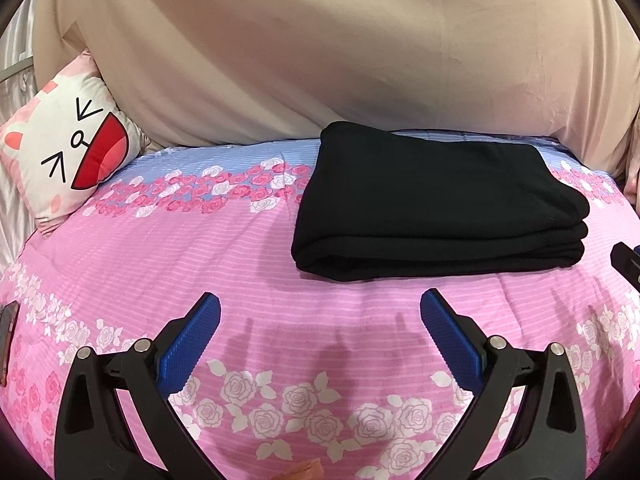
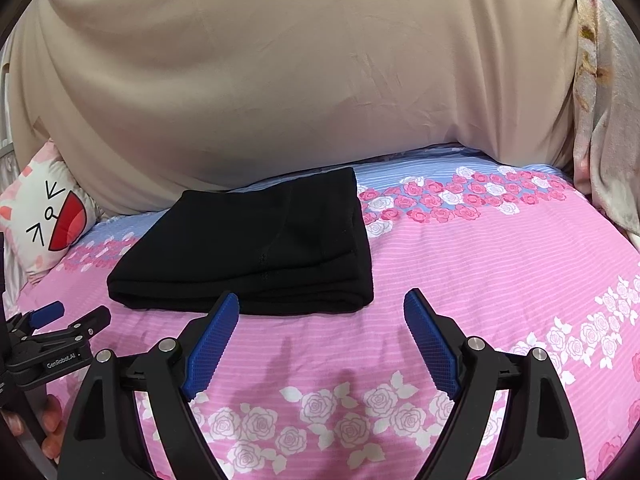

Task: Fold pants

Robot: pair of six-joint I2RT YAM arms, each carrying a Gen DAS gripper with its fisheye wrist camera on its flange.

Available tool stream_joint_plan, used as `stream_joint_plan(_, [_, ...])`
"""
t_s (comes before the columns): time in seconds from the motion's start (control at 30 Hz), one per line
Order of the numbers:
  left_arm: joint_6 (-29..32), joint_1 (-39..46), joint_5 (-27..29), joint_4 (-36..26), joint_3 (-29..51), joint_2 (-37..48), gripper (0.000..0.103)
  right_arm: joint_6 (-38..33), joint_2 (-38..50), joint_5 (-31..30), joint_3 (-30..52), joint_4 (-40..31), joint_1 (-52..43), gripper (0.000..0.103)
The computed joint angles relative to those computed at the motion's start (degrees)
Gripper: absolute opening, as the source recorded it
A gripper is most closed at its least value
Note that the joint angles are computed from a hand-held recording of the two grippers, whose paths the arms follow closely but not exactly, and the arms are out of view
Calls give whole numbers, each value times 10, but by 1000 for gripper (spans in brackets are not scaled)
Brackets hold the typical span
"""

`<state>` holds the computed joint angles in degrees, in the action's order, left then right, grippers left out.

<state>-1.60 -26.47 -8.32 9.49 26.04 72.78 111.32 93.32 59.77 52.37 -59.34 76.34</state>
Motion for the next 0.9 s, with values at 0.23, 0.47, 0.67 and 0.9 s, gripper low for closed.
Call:
stream_joint_plan(0.23, [0,-4,-10,1,0,3,98,0,3,-1,1,0,-1,83])
stream_joint_plan(0.47, [3,-8,-20,5,-1,4,98,-1,2,-2,-1,3,-1,84])
stream_joint_plan(0.67, [8,-11,-23,8,-4,2,98,-3,2,-3,-3,6,-1,84])
stream_joint_plan(0.9, [12,-13,-25,11,-5,5,98,-4,2,-3,-2,7,-2,84])
